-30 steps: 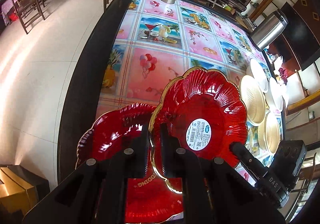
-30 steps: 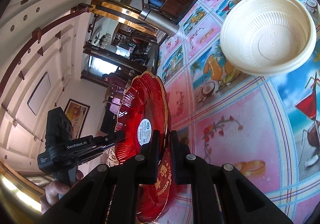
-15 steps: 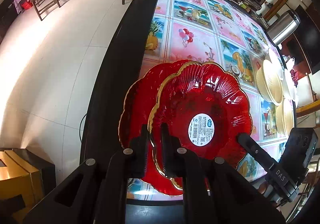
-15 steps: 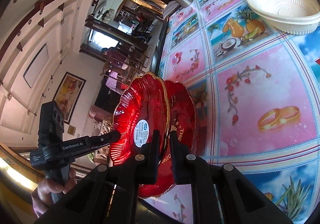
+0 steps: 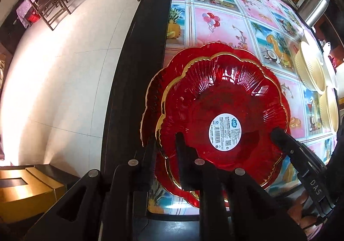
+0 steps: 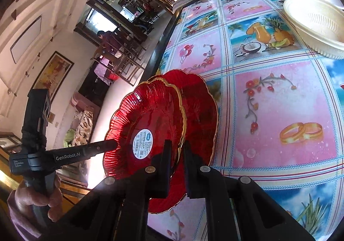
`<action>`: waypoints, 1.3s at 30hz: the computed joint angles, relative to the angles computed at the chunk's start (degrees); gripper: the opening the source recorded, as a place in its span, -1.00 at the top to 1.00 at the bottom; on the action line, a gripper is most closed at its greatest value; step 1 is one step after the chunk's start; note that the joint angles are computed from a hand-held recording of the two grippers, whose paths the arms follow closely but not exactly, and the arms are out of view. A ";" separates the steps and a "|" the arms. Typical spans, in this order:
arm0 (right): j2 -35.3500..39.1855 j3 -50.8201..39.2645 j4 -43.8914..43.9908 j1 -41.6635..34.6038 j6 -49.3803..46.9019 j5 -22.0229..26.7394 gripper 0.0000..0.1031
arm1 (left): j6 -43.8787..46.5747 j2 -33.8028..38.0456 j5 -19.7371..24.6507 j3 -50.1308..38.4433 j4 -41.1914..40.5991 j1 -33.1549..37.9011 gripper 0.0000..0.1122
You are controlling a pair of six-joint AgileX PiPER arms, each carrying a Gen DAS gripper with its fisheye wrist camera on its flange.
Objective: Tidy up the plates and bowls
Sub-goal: 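Lift the small red plate with the left tool onto the large red wedding plate, then open the left tool and withdraw from the stacked red plates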
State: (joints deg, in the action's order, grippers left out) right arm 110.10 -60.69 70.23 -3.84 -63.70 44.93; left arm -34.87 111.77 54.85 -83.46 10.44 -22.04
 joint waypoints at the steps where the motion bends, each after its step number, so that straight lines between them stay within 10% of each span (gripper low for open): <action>1: -0.21 -0.04 -0.64 0.37 0.44 -0.54 0.82 | -0.49 0.59 0.78 -0.66 1.49 -0.70 0.72; 16: -1.18 -3.38 -10.58 5.01 6.45 -8.44 0.70 | -8.44 -0.64 2.11 -0.67 13.21 -4.77 0.73; 23: -7.89 0.90 -5.26 4.25 -2.70 -12.12 0.23 | -18.10 -5.36 -1.54 3.84 20.59 -10.31 0.71; 25: -9.50 1.99 -0.96 1.86 -7.64 -9.40 0.22 | -22.30 -6.54 -2.44 4.97 23.57 -13.05 0.67; 29: -11.37 3.89 5.55 -4.59 -15.93 -2.42 0.16 | -35.47 -7.65 -3.26 7.00 32.77 -20.31 -0.38; 39: -13.13 10.54 9.45 -24.19 -34.93 11.61 -0.08 | -59.58 -0.73 -8.92 5.84 47.41 -35.28 -0.40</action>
